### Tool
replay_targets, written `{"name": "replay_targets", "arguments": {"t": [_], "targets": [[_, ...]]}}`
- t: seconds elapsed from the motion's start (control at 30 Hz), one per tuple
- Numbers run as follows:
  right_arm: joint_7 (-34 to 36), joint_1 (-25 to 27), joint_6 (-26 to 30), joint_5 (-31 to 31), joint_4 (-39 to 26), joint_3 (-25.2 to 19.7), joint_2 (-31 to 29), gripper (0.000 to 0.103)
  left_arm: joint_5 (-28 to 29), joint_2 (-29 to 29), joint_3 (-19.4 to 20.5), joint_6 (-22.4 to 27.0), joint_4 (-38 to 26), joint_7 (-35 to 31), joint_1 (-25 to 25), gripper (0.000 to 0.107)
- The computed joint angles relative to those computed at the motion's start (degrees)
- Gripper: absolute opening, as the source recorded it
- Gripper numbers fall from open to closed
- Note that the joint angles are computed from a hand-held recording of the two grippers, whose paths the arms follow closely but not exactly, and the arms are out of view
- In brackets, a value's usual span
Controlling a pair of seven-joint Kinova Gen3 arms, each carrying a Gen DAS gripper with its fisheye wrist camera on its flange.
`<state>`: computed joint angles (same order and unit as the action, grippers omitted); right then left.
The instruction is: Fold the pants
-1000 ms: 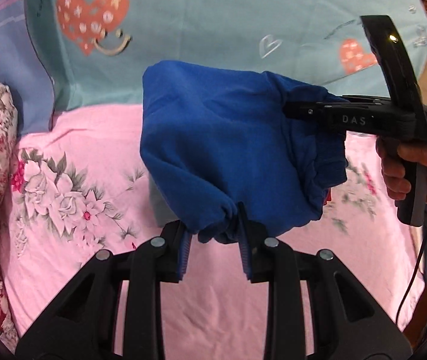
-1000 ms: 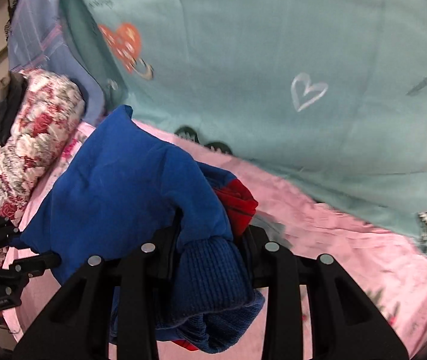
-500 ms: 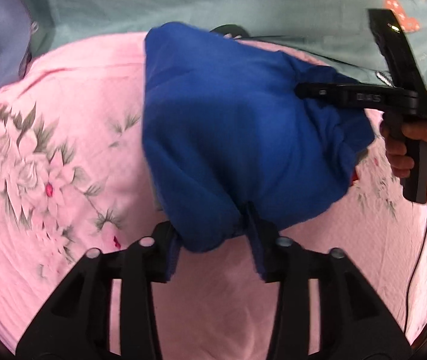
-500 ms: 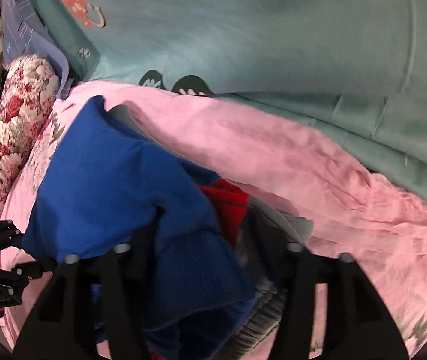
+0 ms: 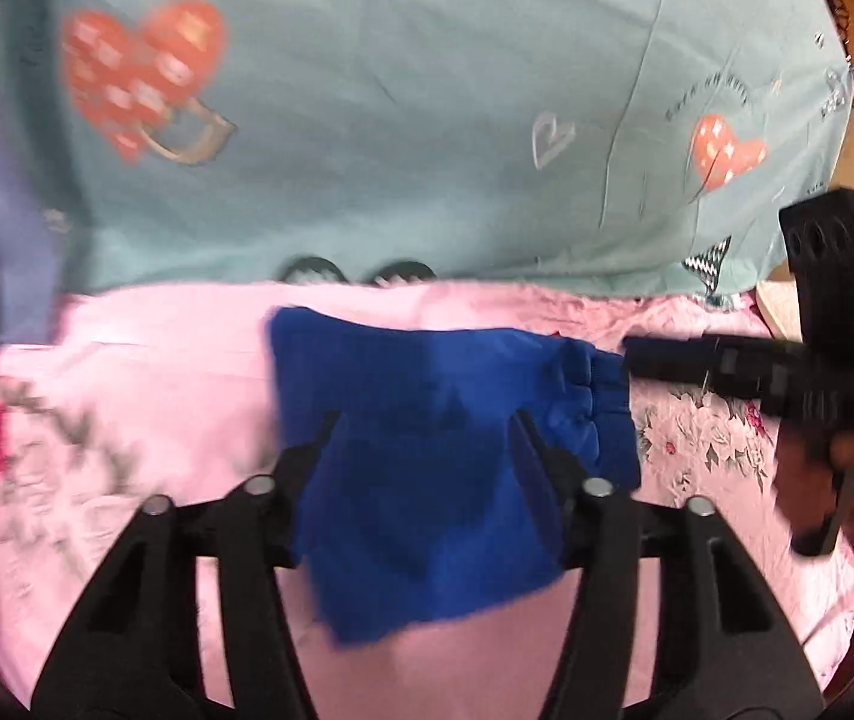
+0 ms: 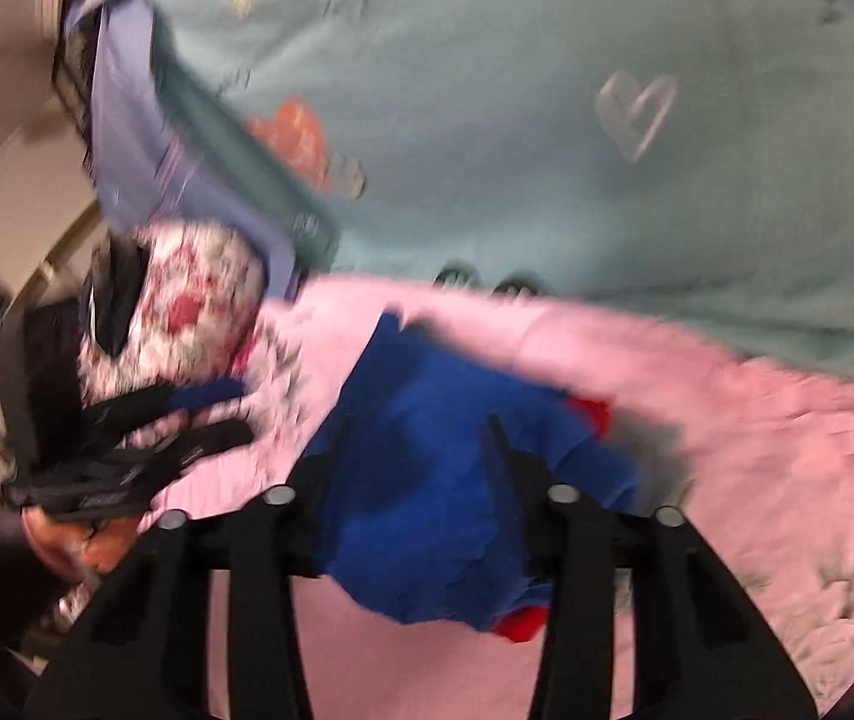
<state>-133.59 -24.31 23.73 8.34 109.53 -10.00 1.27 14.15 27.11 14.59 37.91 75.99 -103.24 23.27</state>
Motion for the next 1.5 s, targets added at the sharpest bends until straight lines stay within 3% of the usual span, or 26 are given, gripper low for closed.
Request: {"name": "replay_targets", "arguments": {"t": [0.07, 0.13, 0.23, 0.3, 0.37, 0.43, 0.5, 0.6, 0.67, 0.77, 0.83, 0.93, 1.07, 1.17, 1.23, 1.33, 1.4, 1.43, 1.5], "targets": [[-2.13, 0.85, 1.98, 1.91, 0.22, -0.92, 2.69, 0.037, -1.43, 3.92, -1.42, 2.49, -3.63, 1.86, 1.88, 0.045], [-3.5, 5.44, 0.41, 2.65, 2.74, -4.54, 3.71, 0.031, -4.06, 7.73, -2.94, 4.62, -6.71, 4.17, 3.52, 0.036], [-3.28, 13.28, -4.0, -0.47, 5.69, -10.69, 2.68, 0.029, -5.03, 8.37, -2.56, 1.85, -5.24, 2.26, 3.53, 0.037], [-2.01, 15.64, -2.48, -0.34, 4.36, -13.52, 3.17, 0.03, -7.17, 8.07, -4.15, 2.31, -5.64, 3.58, 5.53, 0.037], [-3.48, 14.52, 0.68, 0.12, 1.89, -13.42, 2.15, 0.031, -8.25, 6.71, -3.36, 3.25, -6.02, 5.49, 5.07, 0.037], [-7.16, 14.62, 0.13, 3.49, 0.43, -14.18, 0.62, 0.032, -6.9, 2.85, -3.79, 0.75, -3.16, 6.12, 4.49, 0.053], [-11.45, 15.6, -0.7, 7.45, 0.12, -14.8, -0.12, 0.034, -5.26, -0.71, -2.33, -3.19, 1.53, 4.72, 2.67, 0.058], [-13.73, 16.13, 0.16, 10.24, -2.44, -14.25, 3.78, 0.034, -1.91, -2.74, 0.92, -3.77, 5.92, 1.43, -0.52, 0.058], [-13.83, 15.02, 2.97, 10.77, -4.07, -12.42, 6.53, 0.033, -1.4, -2.34, 0.62, -3.16, 7.91, 1.51, -0.29, 0.057], [-16.62, 13.89, 2.44, 15.2, -3.03, -11.05, 8.79, 0.025, -1.18, 0.29, 0.39, -1.14, 9.35, 3.22, -0.23, 0.054], [-17.81, 11.51, 1.11, 17.72, -2.4, -8.76, 9.41, 0.025, -2.44, 0.57, -0.8, -3.85, 11.9, 3.16, 1.4, 0.054], [-21.76, 10.78, 2.36, 18.43, -2.62, -8.92, 7.9, 0.027, -5.55, -0.76, -2.4, -5.74, 13.39, 3.86, 4.05, 0.054], [-28.61, 9.88, -3.4, 22.26, 2.15, -10.45, 1.08, 0.029, 0.78, -3.77, 2.88, -5.59, 14.36, -1.02, -3.01, 0.056], [-32.89, 10.56, -3.15, 24.77, 4.91, -14.56, -0.68, 0.029, 2.66, -5.04, 4.55, -7.23, 15.37, -2.91, -5.1, 0.058], [-36.13, 10.57, -0.19, 25.68, 6.32, -16.79, 0.77, 0.029, 0.06, -4.05, 2.96, -6.54, 14.21, -0.37, -3.22, 0.059], [-43.12, 12.27, 1.97, 28.07, 7.85, -19.94, 1.45, 0.027, -5.81, -0.73, -4.65, -2.98, 10.84, 6.62, 4.52, 0.058], [-47.78, 11.23, 6.46, 27.89, 5.84, -20.77, 0.39, 0.035, -8.86, -0.82, -6.77, -1.24, 10.07, 10.84, 7.05, 0.06], [-50.11, 10.28, 8.79, 28.93, 4.96, -21.25, -0.47, 0.043, -9.87, -1.54, -8.37, -0.21, 9.54, 13.17, 8.73, 0.069], [-54.77, 9.65, 13.45, 33.05, 3.84, -24.97, -2.46, 0.074, -11.96, -3.81, -13.67, 0.87, 9.38, 17.83, 13.9, 0.083]]}}
